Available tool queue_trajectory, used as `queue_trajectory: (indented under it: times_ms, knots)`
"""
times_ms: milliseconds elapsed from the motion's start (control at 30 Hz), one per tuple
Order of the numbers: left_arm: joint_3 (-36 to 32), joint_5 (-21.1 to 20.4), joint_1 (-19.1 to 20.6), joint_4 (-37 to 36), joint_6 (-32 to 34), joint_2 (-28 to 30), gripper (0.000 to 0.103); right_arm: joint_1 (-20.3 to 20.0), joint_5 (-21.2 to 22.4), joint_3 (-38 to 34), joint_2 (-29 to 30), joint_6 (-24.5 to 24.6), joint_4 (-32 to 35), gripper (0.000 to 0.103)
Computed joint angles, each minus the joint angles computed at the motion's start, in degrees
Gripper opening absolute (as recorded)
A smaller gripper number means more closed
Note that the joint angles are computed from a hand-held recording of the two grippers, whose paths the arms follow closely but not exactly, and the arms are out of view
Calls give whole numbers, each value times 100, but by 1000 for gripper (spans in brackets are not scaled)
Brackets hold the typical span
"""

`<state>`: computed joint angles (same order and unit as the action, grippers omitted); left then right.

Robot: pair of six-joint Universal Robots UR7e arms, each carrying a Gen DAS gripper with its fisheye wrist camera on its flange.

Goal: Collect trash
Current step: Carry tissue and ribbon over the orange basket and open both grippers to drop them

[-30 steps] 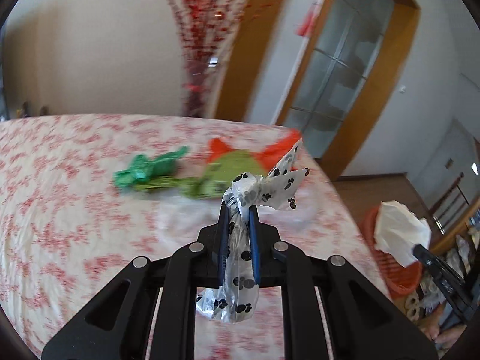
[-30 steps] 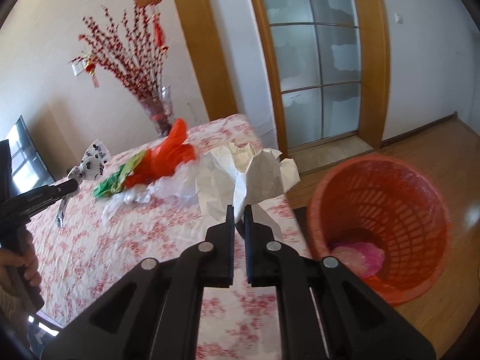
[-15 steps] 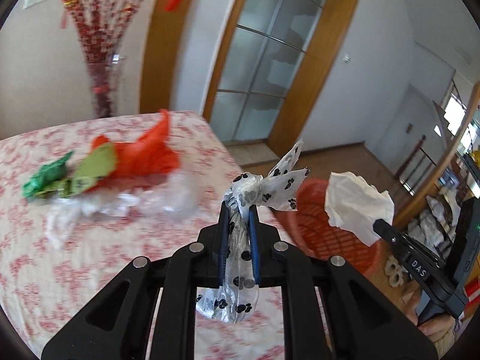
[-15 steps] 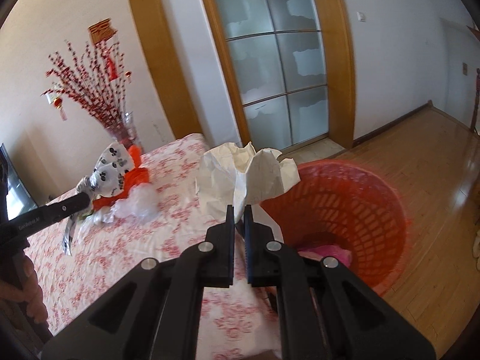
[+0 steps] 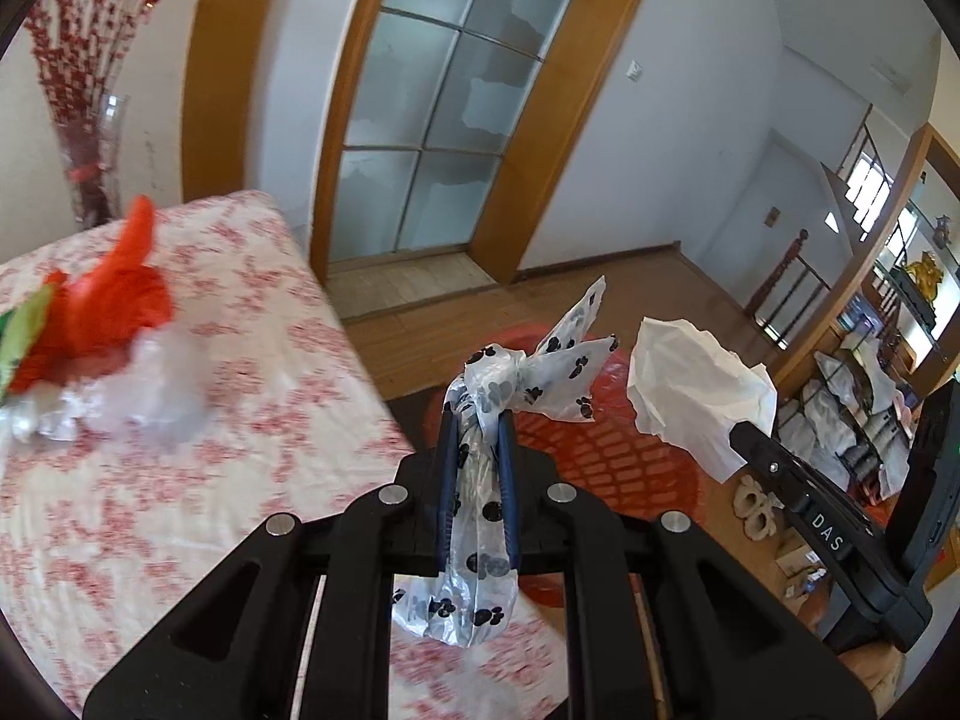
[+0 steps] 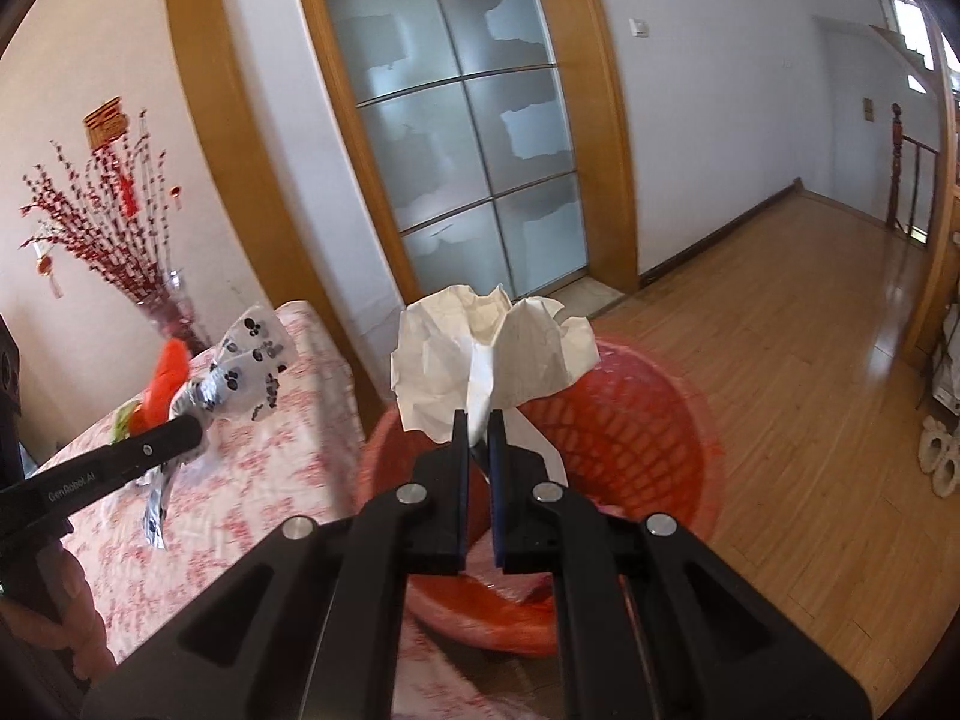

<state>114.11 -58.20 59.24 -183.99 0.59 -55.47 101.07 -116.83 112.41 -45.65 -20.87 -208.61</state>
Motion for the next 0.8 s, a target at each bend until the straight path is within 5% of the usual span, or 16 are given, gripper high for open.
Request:
queue_trajectory:
  times_ms: [800]
  knots:
    - [-892,-498,78,821,-295,982,13,-518,211,-295,28,176,98,8]
